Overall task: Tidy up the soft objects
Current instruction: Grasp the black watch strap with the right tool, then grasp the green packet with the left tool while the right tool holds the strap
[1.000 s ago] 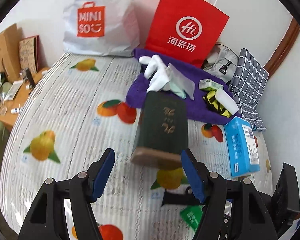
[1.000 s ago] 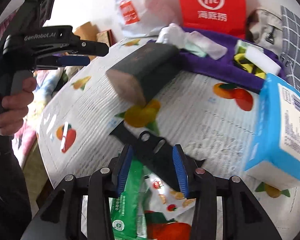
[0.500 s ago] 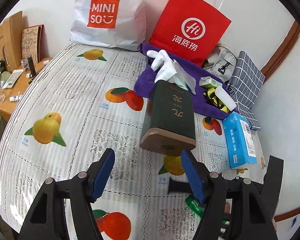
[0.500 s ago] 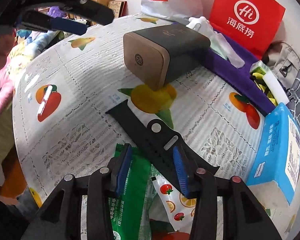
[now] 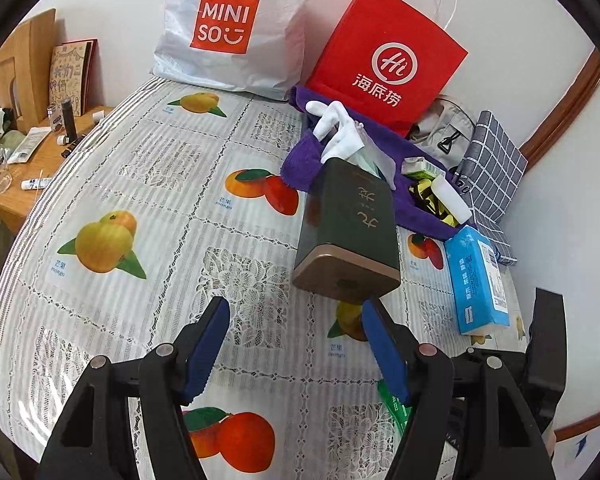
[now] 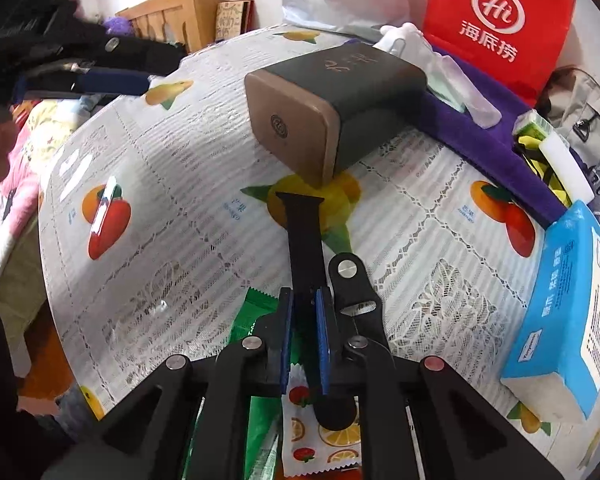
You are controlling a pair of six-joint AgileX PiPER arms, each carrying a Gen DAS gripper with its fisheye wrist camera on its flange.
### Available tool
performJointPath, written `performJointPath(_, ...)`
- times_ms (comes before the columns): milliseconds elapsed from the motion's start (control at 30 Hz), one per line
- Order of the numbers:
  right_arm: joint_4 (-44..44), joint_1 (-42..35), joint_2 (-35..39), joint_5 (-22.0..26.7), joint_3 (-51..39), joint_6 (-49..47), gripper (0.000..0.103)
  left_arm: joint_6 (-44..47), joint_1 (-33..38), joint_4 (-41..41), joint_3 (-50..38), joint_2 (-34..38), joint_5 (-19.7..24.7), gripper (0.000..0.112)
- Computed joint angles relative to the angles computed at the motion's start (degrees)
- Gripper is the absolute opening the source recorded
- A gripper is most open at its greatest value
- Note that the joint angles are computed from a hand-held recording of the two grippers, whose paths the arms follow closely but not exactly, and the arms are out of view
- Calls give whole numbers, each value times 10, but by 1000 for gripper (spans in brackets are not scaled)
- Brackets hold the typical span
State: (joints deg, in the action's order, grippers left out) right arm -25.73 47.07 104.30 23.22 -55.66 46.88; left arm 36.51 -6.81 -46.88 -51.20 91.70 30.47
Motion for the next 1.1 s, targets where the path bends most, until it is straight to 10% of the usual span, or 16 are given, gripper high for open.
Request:
performJointPath(533,137,-63,-33,-54,44,-77,8,-33,-16,31,3,-1,-5,67)
performJointPath(767,29,-35,-1,-20,9,15,11,-58,-32,58,3,2,-13,67)
performJointPath(1000,72,-53,-6,-52,24,-29,17,-104,-55,101,13,1,-23,67)
performJointPath(1100,58,-55,-8,-37,26,-20,34,-124,-66,119,18,-5,-28,67)
